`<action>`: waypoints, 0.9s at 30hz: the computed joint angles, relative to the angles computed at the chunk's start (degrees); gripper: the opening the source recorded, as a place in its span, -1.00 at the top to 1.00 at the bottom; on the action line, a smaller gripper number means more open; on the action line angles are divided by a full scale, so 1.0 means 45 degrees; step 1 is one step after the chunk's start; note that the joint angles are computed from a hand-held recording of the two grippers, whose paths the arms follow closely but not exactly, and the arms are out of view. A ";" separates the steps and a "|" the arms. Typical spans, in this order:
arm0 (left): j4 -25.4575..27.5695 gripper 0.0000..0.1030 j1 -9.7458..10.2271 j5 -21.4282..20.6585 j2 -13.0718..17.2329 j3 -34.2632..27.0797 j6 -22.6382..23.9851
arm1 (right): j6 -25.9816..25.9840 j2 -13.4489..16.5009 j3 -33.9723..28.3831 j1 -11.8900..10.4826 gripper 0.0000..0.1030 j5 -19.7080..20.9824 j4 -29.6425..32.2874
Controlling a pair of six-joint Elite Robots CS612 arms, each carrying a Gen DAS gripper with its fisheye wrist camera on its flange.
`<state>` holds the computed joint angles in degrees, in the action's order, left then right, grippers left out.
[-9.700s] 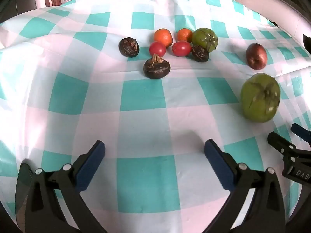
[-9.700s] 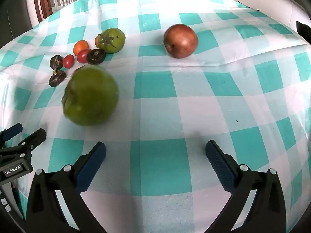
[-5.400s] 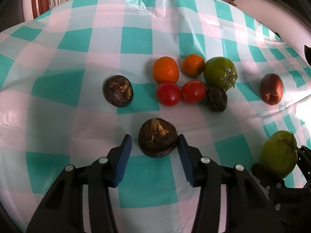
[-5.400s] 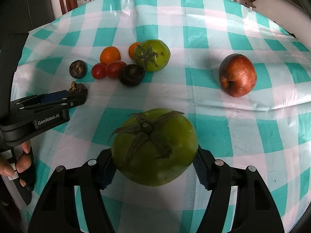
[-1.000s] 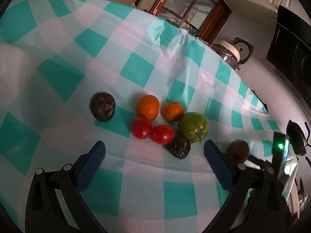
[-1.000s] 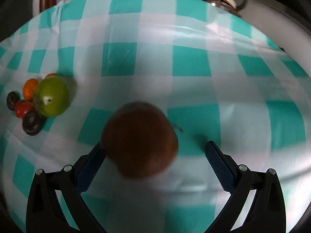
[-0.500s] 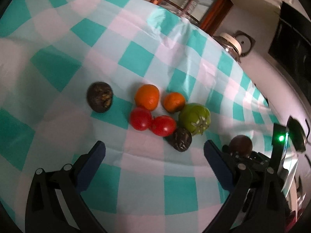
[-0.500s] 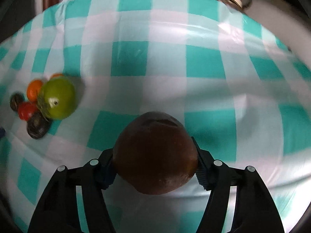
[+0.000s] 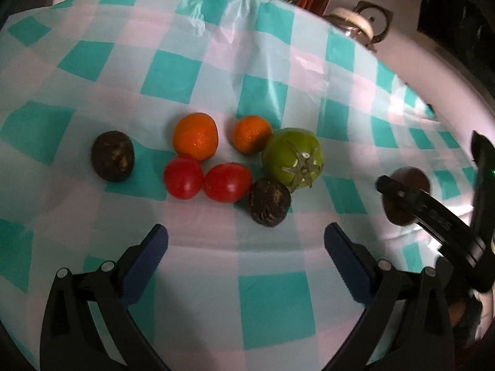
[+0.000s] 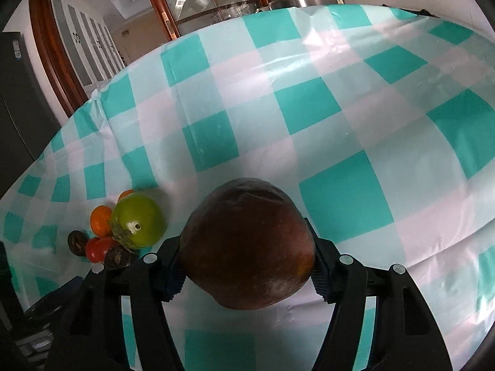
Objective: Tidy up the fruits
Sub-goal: 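Grasp the red-brown pomegranate with the right tool while the left tool grasps another dark dried fruit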
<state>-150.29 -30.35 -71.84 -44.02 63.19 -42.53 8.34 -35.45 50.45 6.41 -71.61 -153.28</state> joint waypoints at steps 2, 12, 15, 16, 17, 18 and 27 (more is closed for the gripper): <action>0.0973 -0.74 -0.0006 0.0033 0.0298 -0.0681 0.0056 | 0.0021 0.0006 -0.0081 0.0040 -0.24 0.0037 0.0069; 0.4921 -0.44 -0.0206 0.1872 0.1607 -0.3547 0.0086 | 0.0414 0.0237 -0.0583 0.0106 -0.24 0.0135 0.0379; 0.5414 -0.29 -0.0218 0.2182 0.1827 -0.3983 0.0135 | 0.0469 0.0243 -0.0579 0.0098 -0.24 0.0144 0.0371; 0.5317 -0.23 -0.0227 0.2188 0.1819 -0.3948 0.0251 | 0.0426 0.0233 -0.0547 0.0102 -0.24 0.0150 0.0325; 0.5154 -0.11 -0.0245 0.2175 0.1774 -0.3839 0.0424 | 0.0378 0.0216 -0.0502 0.0100 -0.24 0.0170 0.0272; 0.4977 0.08 -0.0256 0.2142 0.1706 -0.3697 0.0569 | 0.0334 0.0201 -0.0458 0.0099 -0.24 0.0195 0.0219; 0.1273 0.26 -0.0443 0.1159 -0.0192 0.0148 0.0959 | 0.0358 0.0233 -0.0422 0.0048 -0.24 0.0476 0.0120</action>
